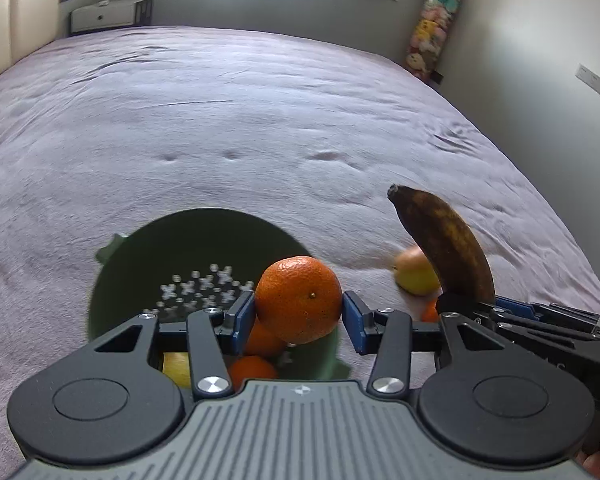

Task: Organize fruits
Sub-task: 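Carry the mandarin and banana over the colander and release both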

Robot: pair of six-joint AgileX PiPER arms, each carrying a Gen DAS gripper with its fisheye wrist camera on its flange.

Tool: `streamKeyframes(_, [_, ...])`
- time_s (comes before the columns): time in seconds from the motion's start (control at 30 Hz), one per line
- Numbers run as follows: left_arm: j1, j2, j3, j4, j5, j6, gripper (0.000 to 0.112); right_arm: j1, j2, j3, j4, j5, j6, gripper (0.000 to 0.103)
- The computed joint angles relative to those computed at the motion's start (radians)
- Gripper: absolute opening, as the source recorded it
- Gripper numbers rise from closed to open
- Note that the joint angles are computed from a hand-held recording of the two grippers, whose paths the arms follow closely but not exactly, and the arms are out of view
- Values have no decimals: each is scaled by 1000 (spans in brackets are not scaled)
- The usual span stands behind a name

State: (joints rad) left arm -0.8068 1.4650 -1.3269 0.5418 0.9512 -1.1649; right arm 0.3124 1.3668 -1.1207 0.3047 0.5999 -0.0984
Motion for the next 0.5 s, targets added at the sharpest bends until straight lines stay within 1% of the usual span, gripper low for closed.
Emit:
streamKeyframes(0.17, [69,-40,58,-28,-20,15,53,101,51,-63,-55,-20,21,38])
streamKeyframes(0.27, [121,-59,100,-64,-54,38,53,157,88,-99,-98,-35,11,38])
streamKeyframes(0.33, [159,-65,131,-91,-88,53,53,191,124,-133,-131,-29,14,38])
streamKeyframes(0.5, [238,-82,192,-134,-150,77,53,228,225,-219,-149,7,-34,38])
